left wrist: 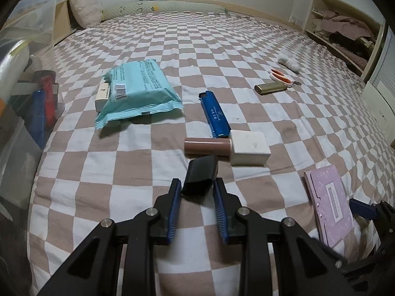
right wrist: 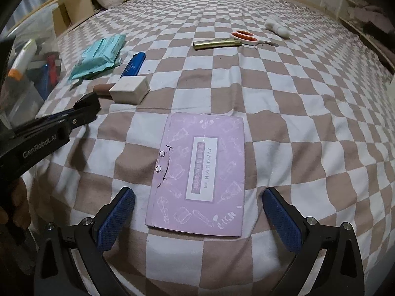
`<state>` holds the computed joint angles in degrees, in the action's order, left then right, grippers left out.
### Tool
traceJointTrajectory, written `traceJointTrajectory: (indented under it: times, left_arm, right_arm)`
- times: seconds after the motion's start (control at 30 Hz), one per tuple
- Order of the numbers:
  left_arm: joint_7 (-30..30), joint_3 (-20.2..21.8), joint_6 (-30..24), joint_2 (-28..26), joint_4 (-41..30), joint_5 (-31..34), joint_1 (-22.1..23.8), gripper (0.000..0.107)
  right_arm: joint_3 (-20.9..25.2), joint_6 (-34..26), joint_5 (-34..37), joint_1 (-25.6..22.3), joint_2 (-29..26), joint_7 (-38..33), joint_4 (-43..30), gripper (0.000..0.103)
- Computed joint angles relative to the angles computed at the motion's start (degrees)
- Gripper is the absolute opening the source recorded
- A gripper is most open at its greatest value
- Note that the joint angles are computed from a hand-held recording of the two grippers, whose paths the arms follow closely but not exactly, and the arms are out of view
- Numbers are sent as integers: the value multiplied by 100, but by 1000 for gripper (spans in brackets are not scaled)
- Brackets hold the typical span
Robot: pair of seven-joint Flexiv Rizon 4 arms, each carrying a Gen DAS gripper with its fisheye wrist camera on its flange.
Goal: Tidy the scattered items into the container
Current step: 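Move the right gripper to the lilac booklet and close on its edge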
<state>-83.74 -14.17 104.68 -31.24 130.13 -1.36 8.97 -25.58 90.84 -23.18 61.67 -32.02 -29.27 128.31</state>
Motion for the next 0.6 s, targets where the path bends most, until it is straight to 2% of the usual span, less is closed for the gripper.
traceJointTrajectory:
  times: [0.2,0.6]
  left_arm:
    - [-34,-47,15,35,63,30,118,27]
    - [68,171,42,-56,-44,43,-98,27]
  right_arm:
    - [19,-95,14,-90,178,133,110,68]
    - [462,130,-152,-443,319,51,160,67]
